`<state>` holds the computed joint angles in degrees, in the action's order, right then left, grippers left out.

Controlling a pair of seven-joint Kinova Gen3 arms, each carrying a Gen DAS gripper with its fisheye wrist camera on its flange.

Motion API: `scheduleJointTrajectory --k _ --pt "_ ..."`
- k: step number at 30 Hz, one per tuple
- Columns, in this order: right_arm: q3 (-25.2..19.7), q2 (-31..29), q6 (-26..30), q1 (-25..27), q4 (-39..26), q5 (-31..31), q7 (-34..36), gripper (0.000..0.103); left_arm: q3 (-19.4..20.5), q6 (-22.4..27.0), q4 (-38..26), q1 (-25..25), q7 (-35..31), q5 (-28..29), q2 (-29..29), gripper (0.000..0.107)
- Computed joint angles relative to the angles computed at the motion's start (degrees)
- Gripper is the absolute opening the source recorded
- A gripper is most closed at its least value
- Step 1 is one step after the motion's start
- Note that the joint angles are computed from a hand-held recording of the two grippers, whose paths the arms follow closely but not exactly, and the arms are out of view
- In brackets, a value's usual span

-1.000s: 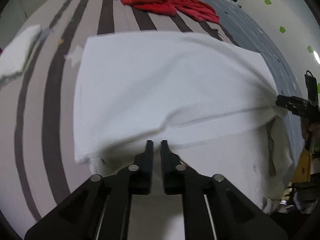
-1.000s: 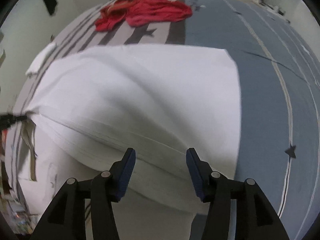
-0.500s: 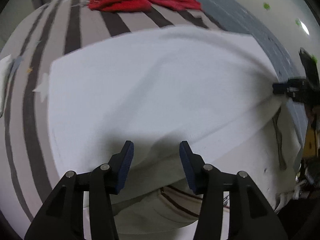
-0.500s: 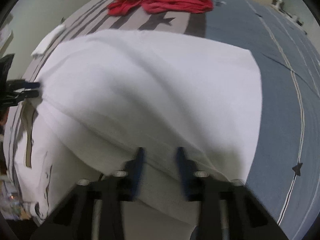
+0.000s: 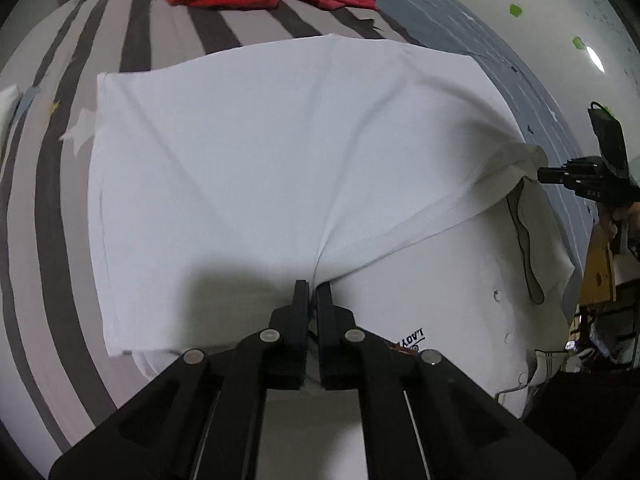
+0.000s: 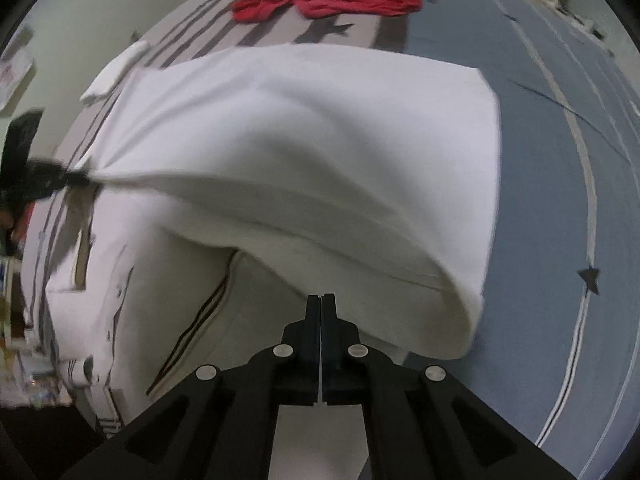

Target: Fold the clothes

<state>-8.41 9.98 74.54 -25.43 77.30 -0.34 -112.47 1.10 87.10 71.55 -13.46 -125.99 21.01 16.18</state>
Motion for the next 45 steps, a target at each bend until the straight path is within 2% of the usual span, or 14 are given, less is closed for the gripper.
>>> scheduleJointTrajectory --k 1,2,4,7,11,15,19,25,30,32,33,38,41,45 --pt "0.31 0.08 -0.29 -0.18 -0.14 0.75 -1.39 0.008 -0.1 -0.05 -0.17 0.07 0.65 0.05 -0.09 0.006" --pt "0.58 0.18 -0.57 -0.34 -0.29 1.51 -2.79 0.019 -0.16 -0.15 -0.34 0.15 1.3 0.09 -0.22 0.006" --pt "1.01 0.33 -1.82 -0.36 -0.62 2.29 -5.45 0.025 0.12 0.51 -0.44 -0.15 1.08 1.18 -0.5 0.01" --pt "1.15 0.94 -3.84 0.06 -1.61 2.13 -7.13 0.025 0.48 1.75 -0.57 -0.39 0.24 2.7 -0.91 0.011" --pt "0.99 1.57 -6.13 -0.44 -3.09 2.52 -8.82 0.025 0.37 2.2 0.57 0.89 0.08 1.23 -1.75 0.011" --pt "0.4 4.28 -3.97 -1.01 -5.51 0.97 -8.0 0.025 -0.57 2.71 1.33 0.36 1.57 1.56 -2.7 0.011" --pt "-0.04 3.41 -3.45 -0.97 -2.18 -1.7 -6.62 0.025 -1.83 2.19 1.61 -1.14 4.05 2.99 -4.2 0.011" --pt "-0.39 -2.78 -2.6 -0.45 4.64 -4.92 -10.34 0.025 -3.67 -3.56 0.63 -2.96 11.75 2.57 -3.42 0.018" --pt "0.28 -4.56 -2.62 0.55 1.38 0.13 -14.47 0.028 -3.53 -10.05 -4.4 -4.63 17.73 2.02 1.06 0.024" --pt "1.23 -2.88 -3.5 1.49 -0.82 2.55 -15.75 0.049 -2.75 -11.43 -7.48 -4.87 19.47 1.53 3.86 0.025" --pt "1.77 -1.86 -4.05 1.87 -2.01 3.91 -16.44 0.052 -2.25 -11.8 -9.77 -4.63 20.25 0.78 5.83 0.025" --pt "4.61 4.94 -6.04 5.74 -9.67 4.23 -16.38 0.053 0.55 -8.55 -21.64 -4.28 23.25 -1.52 14.83 0.029" --pt "5.41 8.91 -5.13 5.67 -14.0 5.42 -15.88 0.053 1.41 -7.21 -25.68 -3.91 24.38 -3.01 17.55 0.032" --pt "5.74 10.93 -4.62 6.43 -15.01 4.05 -15.49 0.053 2.58 -6.1 -29.13 -3.69 25.11 -3.43 20.2 0.033"
